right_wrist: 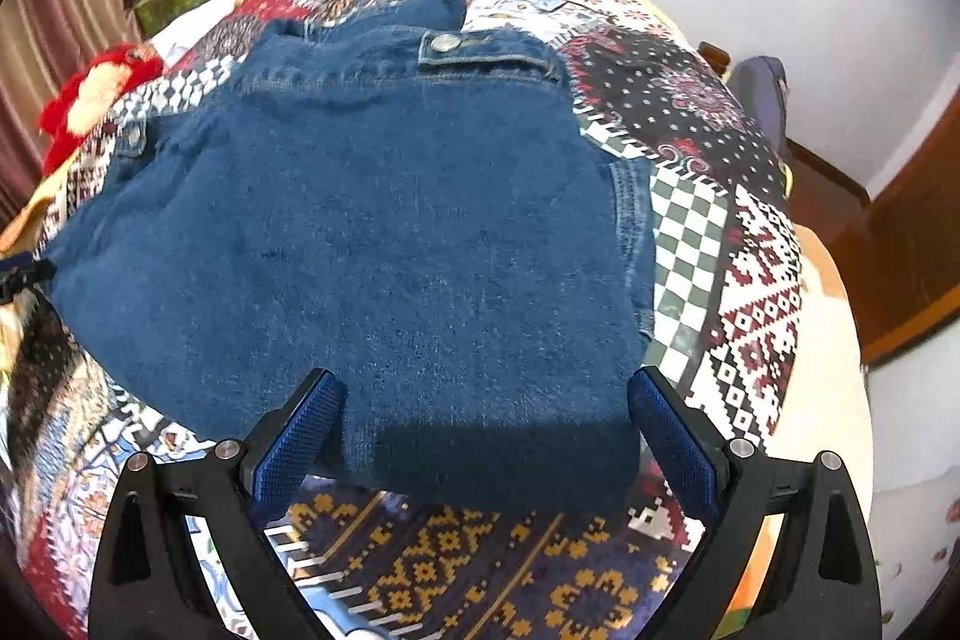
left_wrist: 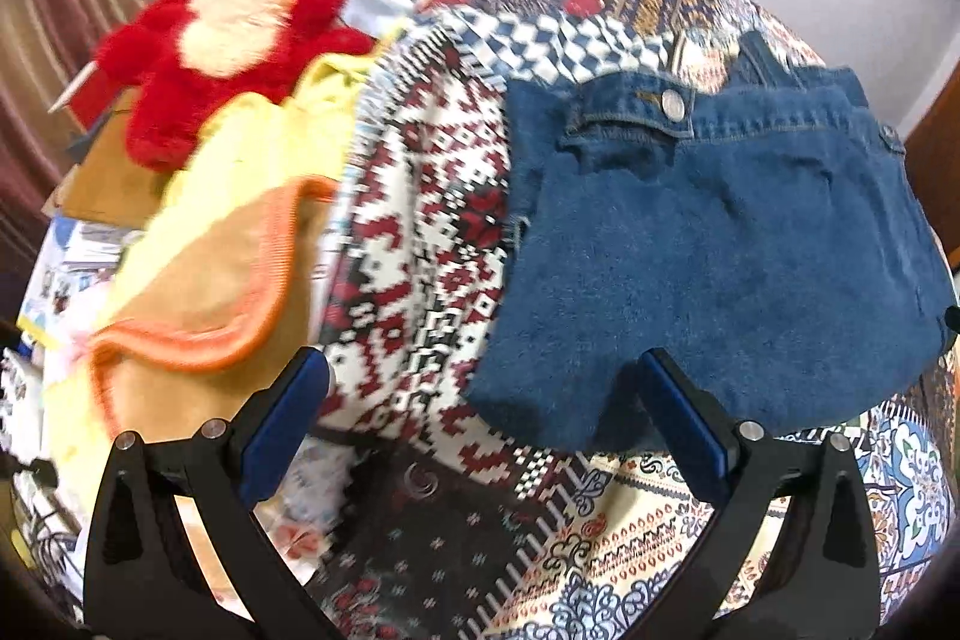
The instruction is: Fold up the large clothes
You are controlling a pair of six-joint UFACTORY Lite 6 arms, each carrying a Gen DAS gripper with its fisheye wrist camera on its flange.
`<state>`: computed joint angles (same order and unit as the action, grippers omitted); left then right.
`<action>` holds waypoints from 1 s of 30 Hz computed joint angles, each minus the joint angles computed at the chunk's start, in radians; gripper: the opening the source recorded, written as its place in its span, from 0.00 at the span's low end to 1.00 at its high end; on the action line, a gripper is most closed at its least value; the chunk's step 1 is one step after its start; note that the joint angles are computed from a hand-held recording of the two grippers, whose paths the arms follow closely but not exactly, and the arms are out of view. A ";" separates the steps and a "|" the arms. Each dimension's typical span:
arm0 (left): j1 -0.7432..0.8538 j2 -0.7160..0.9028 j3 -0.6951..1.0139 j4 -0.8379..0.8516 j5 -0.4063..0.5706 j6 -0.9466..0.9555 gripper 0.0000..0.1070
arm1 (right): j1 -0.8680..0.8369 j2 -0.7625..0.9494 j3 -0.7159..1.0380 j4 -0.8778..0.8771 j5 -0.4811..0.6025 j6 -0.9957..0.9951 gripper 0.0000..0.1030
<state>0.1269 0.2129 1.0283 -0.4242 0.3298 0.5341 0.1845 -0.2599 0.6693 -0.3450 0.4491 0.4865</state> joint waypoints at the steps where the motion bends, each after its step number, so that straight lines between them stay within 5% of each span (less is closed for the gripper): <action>1: 0.015 -0.042 -0.026 -0.035 0.009 0.030 0.96 | 0.009 -0.018 0.004 0.004 0.007 0.005 0.94; 9: 0.068 -0.133 -0.101 -0.353 0.110 0.204 0.96 | 0.191 -0.009 0.118 -0.109 0.043 0.197 0.94; 16: 0.073 0.007 -0.113 -0.650 0.305 0.354 0.96 | 0.333 0.173 0.237 -0.118 -0.002 0.257 0.94; 23: 0.057 0.217 -0.052 -0.870 0.470 0.470 0.96 | 0.321 0.438 0.322 0.042 -0.061 0.104 0.94; 30: 0.037 0.390 0.070 -1.096 0.573 0.599 0.96 | 0.297 0.430 0.284 0.090 -0.127 0.052 0.97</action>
<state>0.1640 0.6031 1.0986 -1.5200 0.9031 1.1330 0.4811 0.1703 0.9535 -0.2550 0.3217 0.5381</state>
